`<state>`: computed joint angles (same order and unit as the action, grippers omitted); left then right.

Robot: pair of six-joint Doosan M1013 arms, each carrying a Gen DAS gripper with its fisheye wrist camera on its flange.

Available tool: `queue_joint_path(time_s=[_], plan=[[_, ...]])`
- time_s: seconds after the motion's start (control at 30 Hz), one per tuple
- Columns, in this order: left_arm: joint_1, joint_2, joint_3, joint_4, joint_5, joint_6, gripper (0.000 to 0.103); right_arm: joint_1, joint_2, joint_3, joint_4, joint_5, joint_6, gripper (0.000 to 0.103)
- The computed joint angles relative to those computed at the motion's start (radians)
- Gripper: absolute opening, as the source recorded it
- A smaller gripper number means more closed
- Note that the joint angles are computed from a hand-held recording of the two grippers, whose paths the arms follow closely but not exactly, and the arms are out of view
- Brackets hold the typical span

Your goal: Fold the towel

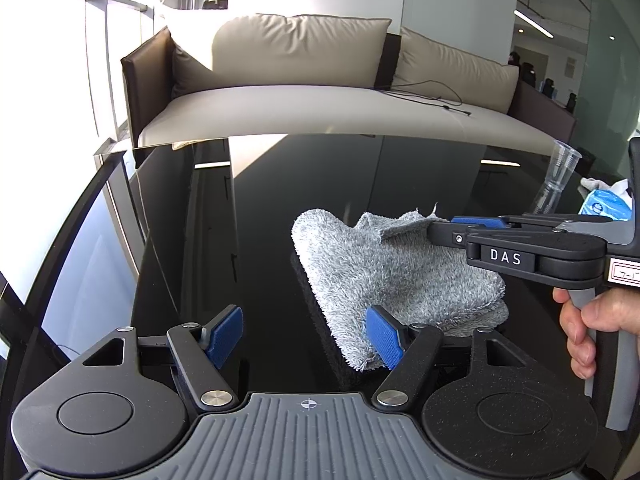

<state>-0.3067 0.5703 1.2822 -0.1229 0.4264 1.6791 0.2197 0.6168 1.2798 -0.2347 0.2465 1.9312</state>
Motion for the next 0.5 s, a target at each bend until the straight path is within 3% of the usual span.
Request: queue_joint_path(time_s=[0.23,0.5], plan=[[0.0,0.004,-0.007,-0.002,0.005,0.001,0.065,-0.009,0.01,-0.012,-0.171,0.027,0.241,0.026],[-0.002,0.005,-0.007,0.028,0.004,-0.034,0.065,-0.014,0.005,-0.008,-0.157,0.038,0.245,0.027]])
